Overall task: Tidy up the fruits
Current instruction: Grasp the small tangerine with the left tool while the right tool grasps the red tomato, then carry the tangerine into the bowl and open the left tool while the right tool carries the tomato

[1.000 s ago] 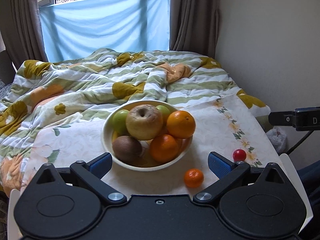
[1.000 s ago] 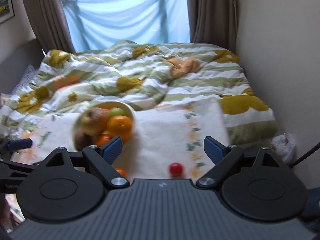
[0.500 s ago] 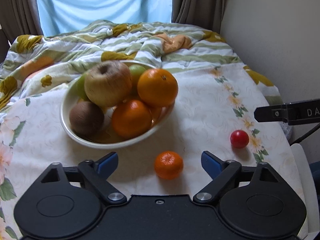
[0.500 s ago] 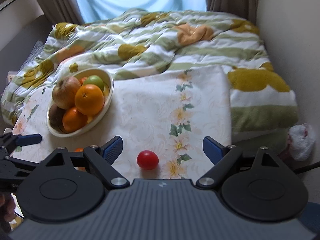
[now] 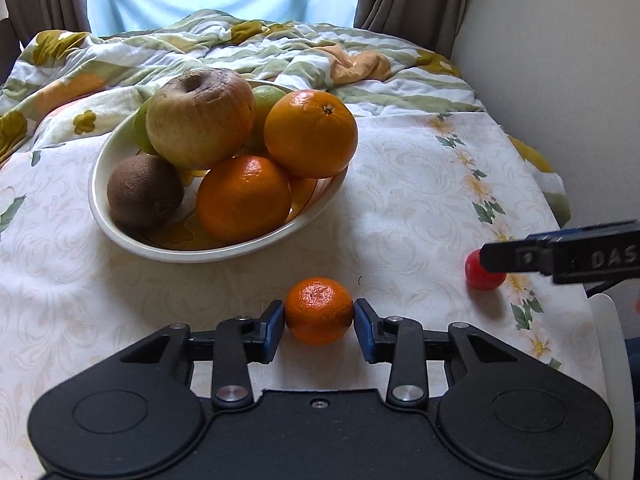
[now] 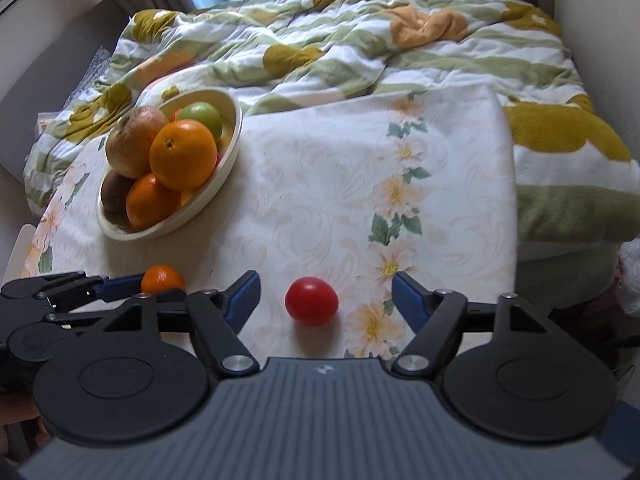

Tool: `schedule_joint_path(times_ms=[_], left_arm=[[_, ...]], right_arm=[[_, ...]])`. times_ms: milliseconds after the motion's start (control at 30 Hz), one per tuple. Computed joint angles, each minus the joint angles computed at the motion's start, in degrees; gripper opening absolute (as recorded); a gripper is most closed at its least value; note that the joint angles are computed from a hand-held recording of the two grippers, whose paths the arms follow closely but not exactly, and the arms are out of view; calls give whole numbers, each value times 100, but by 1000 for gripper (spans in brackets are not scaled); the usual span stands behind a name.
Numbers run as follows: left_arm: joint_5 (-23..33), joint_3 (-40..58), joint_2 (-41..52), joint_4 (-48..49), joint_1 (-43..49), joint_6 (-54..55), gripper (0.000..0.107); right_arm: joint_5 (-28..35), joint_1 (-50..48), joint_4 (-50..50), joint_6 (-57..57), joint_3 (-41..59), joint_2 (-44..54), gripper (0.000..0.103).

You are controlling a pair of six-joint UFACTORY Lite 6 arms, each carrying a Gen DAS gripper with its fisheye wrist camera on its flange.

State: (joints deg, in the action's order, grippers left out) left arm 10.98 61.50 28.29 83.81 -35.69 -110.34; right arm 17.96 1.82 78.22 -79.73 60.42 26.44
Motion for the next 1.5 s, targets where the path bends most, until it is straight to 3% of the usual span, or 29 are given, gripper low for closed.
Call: schedule_joint_path(times_ms=[367, 533, 800, 1000, 1367, 1500], left_arm=[[145, -143, -128, -42, -85, -99, 41], [183, -283, -265, 146, -81, -364, 41], [436, -675, -849, 312, -171, -688, 41], [763, -1057, -1601, -182, -286, -285, 41], [1452, -1594, -3025, -1154, -249, 863, 41], [1358, -1606, -3350, -1448, 127, 1497, 41]], right_arm=[[42, 164, -400, 377, 294, 462, 63], [10, 235, -473, 482, 360, 544, 49], [-24, 312, -133, 168, 102, 208, 48], [-86, 500, -10, 64, -226, -360, 48], [-120, 1027, -832, 1138, -301, -1350, 48], [-216, 1300, -1253, 1603, -85, -1493, 48]])
